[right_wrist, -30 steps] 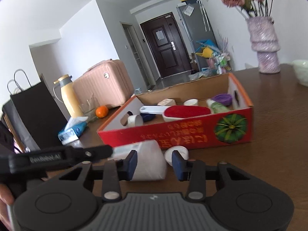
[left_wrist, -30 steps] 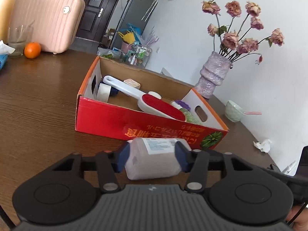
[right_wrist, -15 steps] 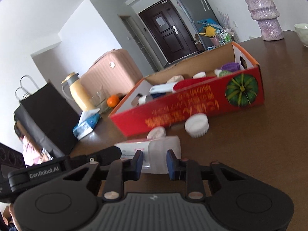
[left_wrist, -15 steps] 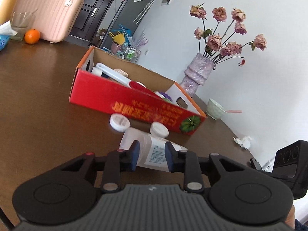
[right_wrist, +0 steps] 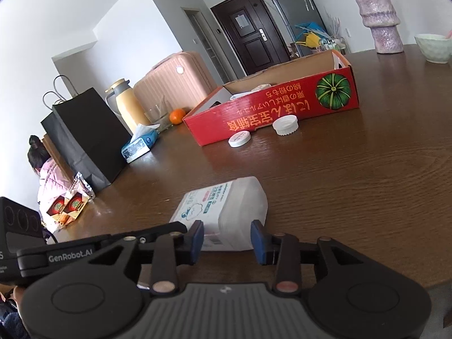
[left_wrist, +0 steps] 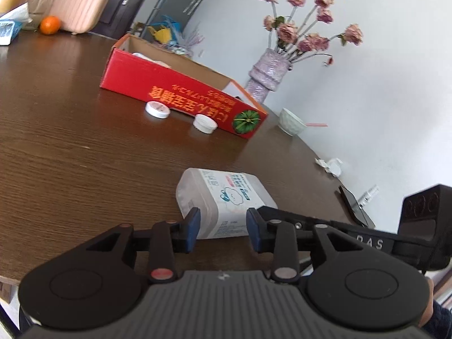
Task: Organize rigid objects
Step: 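Carry the white container into the red box with both tools and release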
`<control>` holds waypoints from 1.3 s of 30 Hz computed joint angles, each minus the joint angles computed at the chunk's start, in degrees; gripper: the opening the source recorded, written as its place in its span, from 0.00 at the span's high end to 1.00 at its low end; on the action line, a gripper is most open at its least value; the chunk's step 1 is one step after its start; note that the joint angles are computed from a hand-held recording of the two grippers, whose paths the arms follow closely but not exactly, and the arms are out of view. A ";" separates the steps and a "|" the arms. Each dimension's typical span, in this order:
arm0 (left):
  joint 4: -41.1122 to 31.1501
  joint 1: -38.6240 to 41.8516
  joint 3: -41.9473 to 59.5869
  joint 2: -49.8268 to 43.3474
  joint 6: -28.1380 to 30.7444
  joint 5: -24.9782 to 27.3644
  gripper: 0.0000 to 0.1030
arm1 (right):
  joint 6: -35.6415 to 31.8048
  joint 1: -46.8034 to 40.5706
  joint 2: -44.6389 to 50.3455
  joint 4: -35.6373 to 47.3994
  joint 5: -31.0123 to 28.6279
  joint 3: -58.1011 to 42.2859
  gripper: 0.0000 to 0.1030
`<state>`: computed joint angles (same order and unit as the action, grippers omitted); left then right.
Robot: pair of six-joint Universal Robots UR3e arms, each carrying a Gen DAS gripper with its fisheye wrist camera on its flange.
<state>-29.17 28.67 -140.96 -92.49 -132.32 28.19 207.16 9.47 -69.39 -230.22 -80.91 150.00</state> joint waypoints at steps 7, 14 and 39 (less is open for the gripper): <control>8.92 -0.86 0.89 -3.18 -7.57 1.80 0.61 | 3.44 -0.71 1.94 -4.08 -0.87 1.03 0.59; 11.76 -3.56 6.16 -8.84 -13.75 2.61 0.57 | 5.90 -3.80 3.98 -5.28 1.70 0.18 0.55; 28.94 -5.90 9.39 -11.09 -23.93 -2.14 0.65 | 3.23 -7.85 -0.99 -0.06 9.43 -4.29 0.65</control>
<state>-0.23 22.77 -131.58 -103.58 -156.25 26.05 210.39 1.62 -70.38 -230.28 -71.48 145.71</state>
